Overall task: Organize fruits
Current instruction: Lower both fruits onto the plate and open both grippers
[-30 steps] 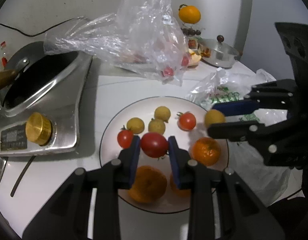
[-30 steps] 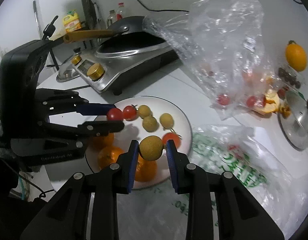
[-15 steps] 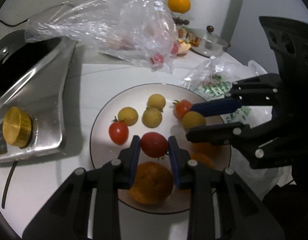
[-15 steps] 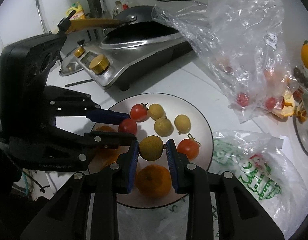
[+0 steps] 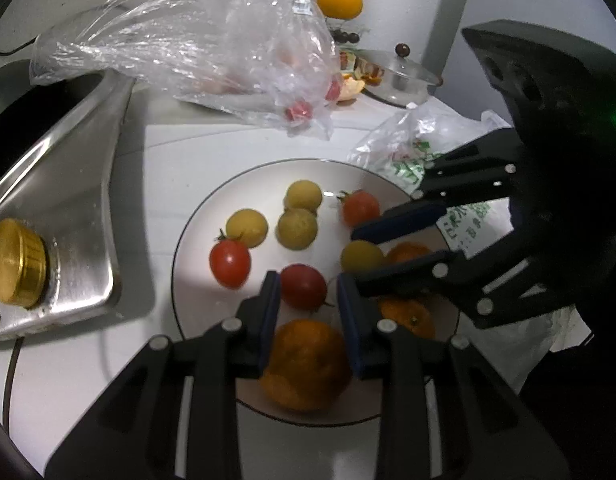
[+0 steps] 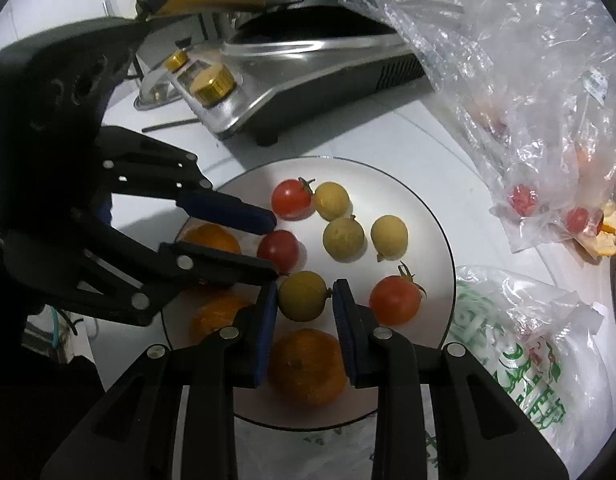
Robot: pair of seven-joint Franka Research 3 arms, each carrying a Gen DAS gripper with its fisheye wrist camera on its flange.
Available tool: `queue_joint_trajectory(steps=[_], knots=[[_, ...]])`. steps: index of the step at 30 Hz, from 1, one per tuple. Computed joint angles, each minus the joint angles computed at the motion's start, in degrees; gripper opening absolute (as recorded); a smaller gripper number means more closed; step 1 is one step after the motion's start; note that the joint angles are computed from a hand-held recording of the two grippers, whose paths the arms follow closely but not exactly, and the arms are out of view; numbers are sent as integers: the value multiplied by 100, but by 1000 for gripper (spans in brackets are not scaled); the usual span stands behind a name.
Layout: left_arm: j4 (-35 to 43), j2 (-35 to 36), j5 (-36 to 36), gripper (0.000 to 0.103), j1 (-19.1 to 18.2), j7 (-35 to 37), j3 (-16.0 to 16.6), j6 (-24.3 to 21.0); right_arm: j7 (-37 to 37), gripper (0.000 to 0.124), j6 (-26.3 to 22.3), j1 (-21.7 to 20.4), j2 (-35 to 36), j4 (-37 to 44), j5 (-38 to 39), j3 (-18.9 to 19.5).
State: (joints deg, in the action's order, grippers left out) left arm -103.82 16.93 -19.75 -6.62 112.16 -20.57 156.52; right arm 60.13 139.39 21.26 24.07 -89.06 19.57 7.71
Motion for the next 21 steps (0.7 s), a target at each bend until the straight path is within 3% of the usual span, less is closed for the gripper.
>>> queue_joint_trajectory(steps=[7, 12, 21], knots=[[-41, -28, 11, 30, -8, -37, -2, 46, 114, 31, -140, 66, 203, 289, -174, -64], [-71, -48, 425, 31, -164, -333, 136, 124, 172, 31, -160, 67, 220, 311, -232, -67], [-93, -60, 304, 31, -43, -265, 26, 117, 304, 36, -117, 76, 245, 317, -283, -83]])
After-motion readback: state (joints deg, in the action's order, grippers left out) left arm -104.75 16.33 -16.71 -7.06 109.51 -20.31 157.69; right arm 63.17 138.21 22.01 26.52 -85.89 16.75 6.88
